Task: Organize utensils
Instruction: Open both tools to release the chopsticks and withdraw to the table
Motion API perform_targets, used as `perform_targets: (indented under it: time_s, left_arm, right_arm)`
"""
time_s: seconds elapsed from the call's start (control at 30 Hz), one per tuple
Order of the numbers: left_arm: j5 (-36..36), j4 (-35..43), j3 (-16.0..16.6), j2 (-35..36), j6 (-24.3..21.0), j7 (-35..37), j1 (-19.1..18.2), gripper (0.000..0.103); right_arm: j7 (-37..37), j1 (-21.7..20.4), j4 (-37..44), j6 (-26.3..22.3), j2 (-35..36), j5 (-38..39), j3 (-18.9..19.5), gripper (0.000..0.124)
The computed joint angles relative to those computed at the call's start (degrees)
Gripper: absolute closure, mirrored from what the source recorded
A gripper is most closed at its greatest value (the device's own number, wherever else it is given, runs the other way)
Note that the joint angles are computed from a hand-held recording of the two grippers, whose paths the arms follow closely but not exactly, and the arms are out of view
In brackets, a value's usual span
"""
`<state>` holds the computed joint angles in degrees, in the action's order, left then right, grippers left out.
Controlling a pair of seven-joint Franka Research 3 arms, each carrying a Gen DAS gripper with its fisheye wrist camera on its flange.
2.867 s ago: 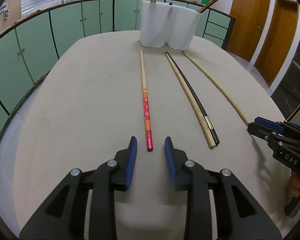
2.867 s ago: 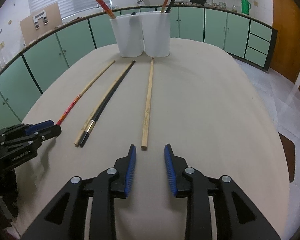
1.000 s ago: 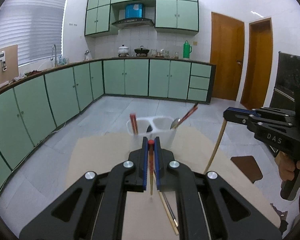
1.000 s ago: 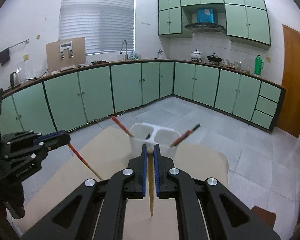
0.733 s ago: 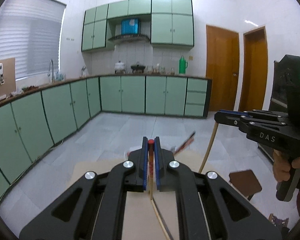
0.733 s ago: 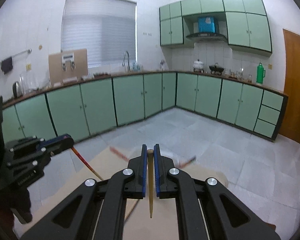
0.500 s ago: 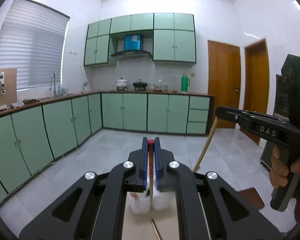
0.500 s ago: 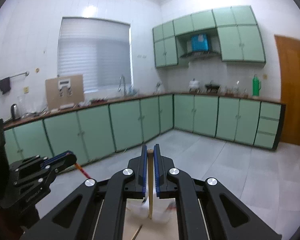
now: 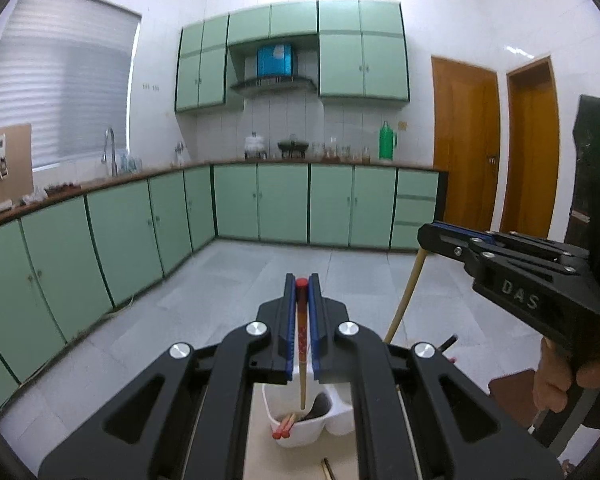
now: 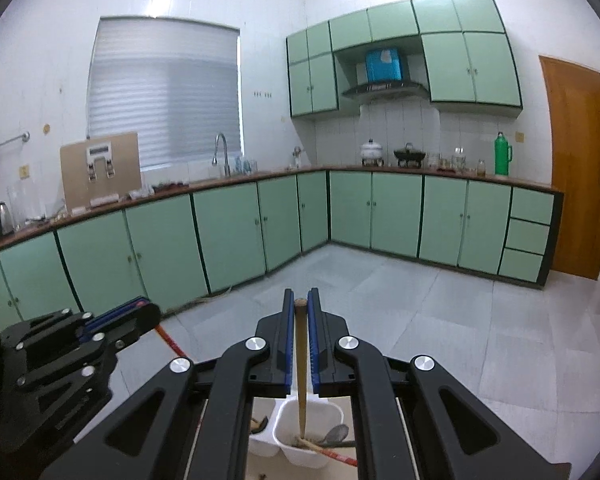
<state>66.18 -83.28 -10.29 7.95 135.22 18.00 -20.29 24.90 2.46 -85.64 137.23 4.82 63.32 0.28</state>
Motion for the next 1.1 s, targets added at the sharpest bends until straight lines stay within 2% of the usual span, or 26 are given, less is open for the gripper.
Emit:
perform_targets:
  time_s: [0.1,0.27,0.47,0.63,0.77,0.87,1.1]
  left_arm:
    - [-3.2,0.1,0.1,0.7,-0.3,2.1,0.5,0.096]
    - [-4.0,-2.1,0.3,-1.1,0.1,1.9,1.1,0.088]
    - [-0.3,-6.8,-1.6,-6.0,-1.9,-1.2,1.3,0.069]
    - [2.2,-15.0,-5.1,-12.6,-4.0,-6.0,2.0,0.061]
    - [1.6,-21.6,-8.2,-16.7,-5.7,-9.4,2.5,0.055]
    - [-1.2,-26.2,-9.7,-18.9,-5.8,-11.0,2.5,0.049]
    - [-9.5,-35.3,-10.5,-21.6,-3.5,-12.6,2.5,0.044]
  right_arm:
    - [1.0,-0.1,-0.2,-1.7,0.5,-1.8,-0.1,0.116]
    - [1.0,-0.7,-1.4,-2.2,-0.2,-1.7,-0.5,0.101]
    - [0.3,-1.7,-5.6,-1.3,-4.1,0.8,-2.2,0.072]
    - [-5.0,-1.5,-13.7,-0.6,-10.2,5.0,-4.8,0.052]
    - [-8.4,-0.9,-22.2,-1.7,-15.9,6.8,-7.5,0.043]
    - [-10.3,-0.2,-28.4,-0.9,-19.6,6.5,-8.7,0.037]
    - [-11.6,1.7,-40.7,3.8,-25.6,2.3,-9.2,0.029]
